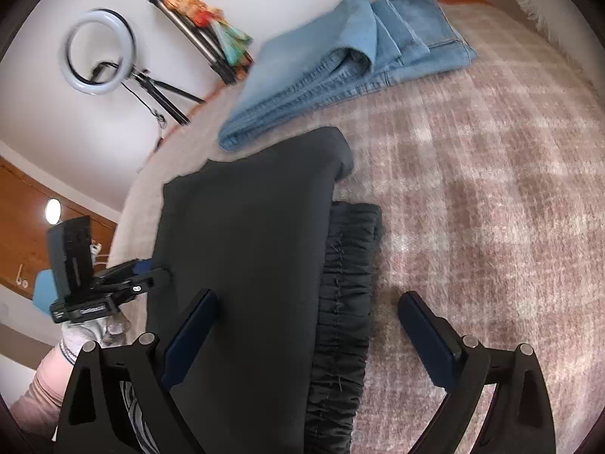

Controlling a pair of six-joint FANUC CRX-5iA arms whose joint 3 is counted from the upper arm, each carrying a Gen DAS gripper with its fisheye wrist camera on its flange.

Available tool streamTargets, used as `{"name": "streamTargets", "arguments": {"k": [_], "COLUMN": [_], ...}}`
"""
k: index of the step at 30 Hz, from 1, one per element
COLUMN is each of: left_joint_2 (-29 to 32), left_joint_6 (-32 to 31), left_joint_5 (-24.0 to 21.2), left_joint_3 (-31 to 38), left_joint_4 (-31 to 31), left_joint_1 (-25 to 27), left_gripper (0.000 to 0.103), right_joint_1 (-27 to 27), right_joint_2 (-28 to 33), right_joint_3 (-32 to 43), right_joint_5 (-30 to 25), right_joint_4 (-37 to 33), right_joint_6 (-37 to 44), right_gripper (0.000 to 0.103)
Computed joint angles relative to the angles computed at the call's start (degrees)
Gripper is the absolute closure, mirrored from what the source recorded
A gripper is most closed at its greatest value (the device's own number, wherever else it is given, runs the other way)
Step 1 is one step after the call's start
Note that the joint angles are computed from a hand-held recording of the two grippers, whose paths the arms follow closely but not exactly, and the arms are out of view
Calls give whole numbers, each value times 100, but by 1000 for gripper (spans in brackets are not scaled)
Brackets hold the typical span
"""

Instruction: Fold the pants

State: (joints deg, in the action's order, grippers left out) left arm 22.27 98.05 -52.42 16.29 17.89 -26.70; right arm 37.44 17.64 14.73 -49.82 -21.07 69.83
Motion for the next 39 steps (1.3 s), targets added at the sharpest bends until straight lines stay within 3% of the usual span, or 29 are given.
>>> {"name": "streamTargets", "arguments": {"k": [2, 4, 7, 12, 14, 16, 19, 23, 26, 28, 31, 32, 34, 35, 37, 39], "left_joint_2": [17, 44, 76, 143, 130, 93, 54, 68, 77, 82, 100, 114, 115, 90, 38, -19], "left_joint_6": [15, 47, 47, 62, 127, 180, 191, 171, 168, 170, 187, 198, 257, 265, 283, 255], "left_joint_5": [39, 43, 35, 35, 59, 99, 162, 135, 125, 107, 81, 69, 63, 103, 149, 180], "left_joint_3": [-15, 12, 62, 178, 231, 261, 275, 301, 331, 350, 375, 390, 416, 392, 376, 369], "left_joint_4": [74, 82, 66, -55, -212, -365, -413, -399, -451, -498, -518, -522, -563, -552, -599, -641], "left_joint_1": [19, 24, 11, -30, -77, -127, -154, -146, -160, -169, -169, -165, -177, -173, -186, -200], "left_gripper": [60, 71, 79, 81, 90, 93, 94, 94, 94, 94, 94, 94, 95, 95, 95, 96], "right_joint_1": [-27, -194, -131, -228, -136, 30, 1, 23, -70, -98, -158, -155, -222, -193, -107, -61], "right_joint_2": [-31, -68, -120, -107, -134, -226, -412, -336, -203, -120, -122, -133, -99, -115, -228, -359], "right_joint_3": [-45, -38, -146, -147, -212, -356, -472, -317, -238, -185, -221, -244, -166, -186, -286, -340], "right_joint_5": [92, 14, 147, 230, 325, 524, 755, 472, 307, 185, 276, 312, 207, 246, 381, 490], "right_joint_4": [-123, -721, -617, -895, -652, -190, -302, -180, -291, -300, -515, -541, -814, -753, -577, -534], "right_joint_6": [122, 556, 501, 698, 459, 75, 41, 179, 107, 92, 325, 324, 514, 439, 431, 457], "right_gripper": [7, 23, 28, 27, 38, 67, 84, 78, 64, 41, 38, 39, 61, 63, 82, 85]}}
